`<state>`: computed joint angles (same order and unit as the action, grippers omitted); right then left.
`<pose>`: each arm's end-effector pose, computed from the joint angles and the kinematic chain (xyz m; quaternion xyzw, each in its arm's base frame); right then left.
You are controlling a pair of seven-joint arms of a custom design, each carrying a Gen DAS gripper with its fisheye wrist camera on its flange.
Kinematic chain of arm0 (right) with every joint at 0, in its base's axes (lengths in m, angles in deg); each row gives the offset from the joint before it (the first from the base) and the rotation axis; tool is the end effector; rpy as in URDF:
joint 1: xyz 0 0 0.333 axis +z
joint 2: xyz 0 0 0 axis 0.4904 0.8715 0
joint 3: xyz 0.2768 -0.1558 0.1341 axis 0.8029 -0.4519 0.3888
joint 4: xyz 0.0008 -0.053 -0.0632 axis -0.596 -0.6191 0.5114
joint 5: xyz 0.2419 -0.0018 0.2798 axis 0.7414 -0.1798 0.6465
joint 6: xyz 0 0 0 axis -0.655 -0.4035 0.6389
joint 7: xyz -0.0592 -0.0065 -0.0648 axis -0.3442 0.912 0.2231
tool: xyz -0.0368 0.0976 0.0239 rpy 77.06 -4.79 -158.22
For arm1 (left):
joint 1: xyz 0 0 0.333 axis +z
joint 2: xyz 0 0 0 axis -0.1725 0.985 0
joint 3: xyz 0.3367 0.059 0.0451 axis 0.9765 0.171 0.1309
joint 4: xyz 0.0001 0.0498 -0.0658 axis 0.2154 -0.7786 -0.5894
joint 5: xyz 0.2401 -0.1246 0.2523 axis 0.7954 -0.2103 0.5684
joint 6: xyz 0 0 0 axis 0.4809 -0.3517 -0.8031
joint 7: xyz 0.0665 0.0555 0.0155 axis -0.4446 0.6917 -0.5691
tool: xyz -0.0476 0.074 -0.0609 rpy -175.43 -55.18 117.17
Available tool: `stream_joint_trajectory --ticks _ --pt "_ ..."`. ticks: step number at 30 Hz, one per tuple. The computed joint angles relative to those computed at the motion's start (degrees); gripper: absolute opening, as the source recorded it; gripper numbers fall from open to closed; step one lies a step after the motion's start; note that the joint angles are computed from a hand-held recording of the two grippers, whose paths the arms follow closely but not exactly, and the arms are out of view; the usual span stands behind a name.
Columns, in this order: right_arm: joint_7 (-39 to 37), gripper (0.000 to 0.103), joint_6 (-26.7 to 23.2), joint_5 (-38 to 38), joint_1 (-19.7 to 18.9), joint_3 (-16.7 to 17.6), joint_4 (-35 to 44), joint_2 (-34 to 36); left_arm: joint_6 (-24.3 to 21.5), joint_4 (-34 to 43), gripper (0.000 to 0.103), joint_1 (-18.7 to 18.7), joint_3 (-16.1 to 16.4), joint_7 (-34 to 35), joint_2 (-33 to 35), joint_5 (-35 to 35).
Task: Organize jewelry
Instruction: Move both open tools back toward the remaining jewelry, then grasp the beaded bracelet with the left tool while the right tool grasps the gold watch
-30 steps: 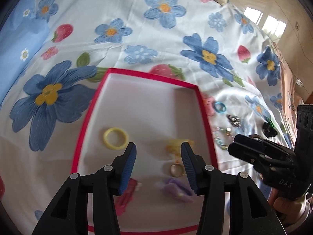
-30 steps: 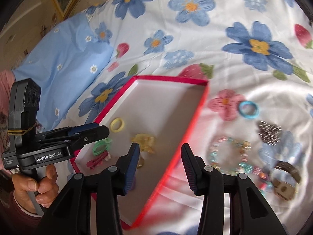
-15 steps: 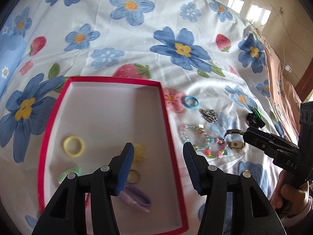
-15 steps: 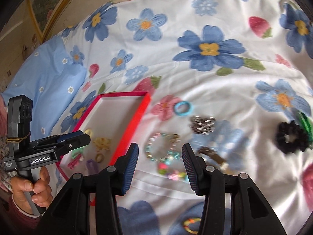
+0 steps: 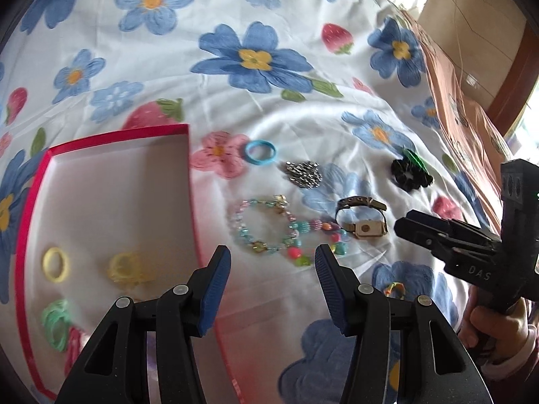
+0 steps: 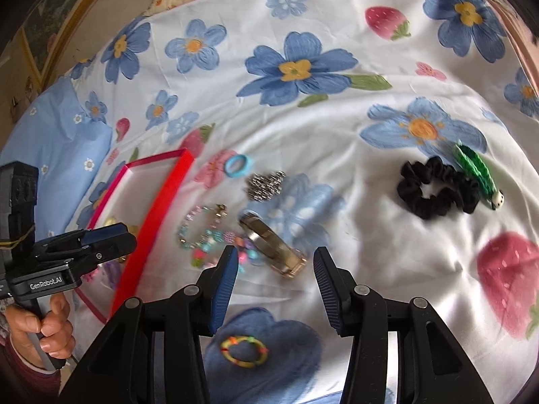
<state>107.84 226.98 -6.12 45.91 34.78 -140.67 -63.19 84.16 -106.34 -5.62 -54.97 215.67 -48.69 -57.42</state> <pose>0.5523 0.1861 0.4961 -0.4196 0.8622 -0.1225 0.2559 0.7263 -0.1360 0.5035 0.3135 -0.8950 0.3172 0.0115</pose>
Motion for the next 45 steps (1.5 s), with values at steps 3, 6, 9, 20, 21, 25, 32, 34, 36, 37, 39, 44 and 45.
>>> stream_joint_trajectory --ticks 3,6,9,20,21,25,32,34,36,37,39,44,45 --pt "-0.4 0.048 0.2 0.8 -0.2 -0.1 -0.7 0.2 0.1 0.6 0.052 -1.0 0.1 -0.6 0.7 1.0" --pt "-1.6 0.048 0.1 1.4 -0.4 -0.4 -0.6 1.0 0.7 0.1 0.052 -1.7 0.0 -1.2 0.8 1.7" --pt "-2.3 0.048 -0.5 1.5 -0.4 -1.0 0.2 2.1 0.9 0.4 0.052 -2.4 0.0 -1.7 1.3 2.6" --pt "1.8 0.048 2.2 -1.8 -1.4 -2.4 -2.1 0.9 0.8 4.7 0.049 -6.0 0.1 -4.3 5.7 7.2" --pt "1.3 0.048 2.6 -1.3 -1.5 -2.2 -2.2 0.8 0.6 5.1 0.044 -6.4 0.2 -4.6 6.1 7.9" --pt "-2.7 0.047 5.8 1.5 -1.8 -1.4 -2.8 1.0 0.8 6.3 0.034 -7.5 0.1 -4.7 7.6 10.1" --pt "-16.6 0.048 7.3 8.4 -1.7 -0.9 0.3 3.8 -2.0 10.7 0.026 -8.4 -0.2 -5.8 10.8 11.7" --pt "-20.7 0.048 6.9 9.9 -1.4 -1.0 1.5 4.5 -2.3 10.9 0.018 -8.3 -0.4 -5.3 10.9 11.7" --pt "-26.5 0.048 6.6 12.7 -1.5 -0.5 3.0 5.6 -2.9 11.1 0.016 -8.1 -0.6 -4.8 11.0 11.5" --pt "-29.2 0.048 6.2 13.7 -1.5 -0.4 3.8 6.2 -3.2 11.2 0.016 -8.1 -0.6 -4.6 11.1 11.5" --pt "-35.5 0.048 3.9 16.6 -1.7 0.2 6.0 7.9 -4.6 12.3 0.016 -8.0 -0.6 -4.8 11.5 11.3" --pt "-43.2 0.047 -3.0 20.1 -0.9 -0.3 9.8 10.0 -7.0 14.0 0.02 -7.2 -0.5 -3.7 11.8 11.0" --pt "-44.0 0.045 -4.0 21.0 -0.9 -0.4 10.1 10.1 -7.2 14.1 0.021 -7.2 -0.4 -3.5 11.7 11.0"
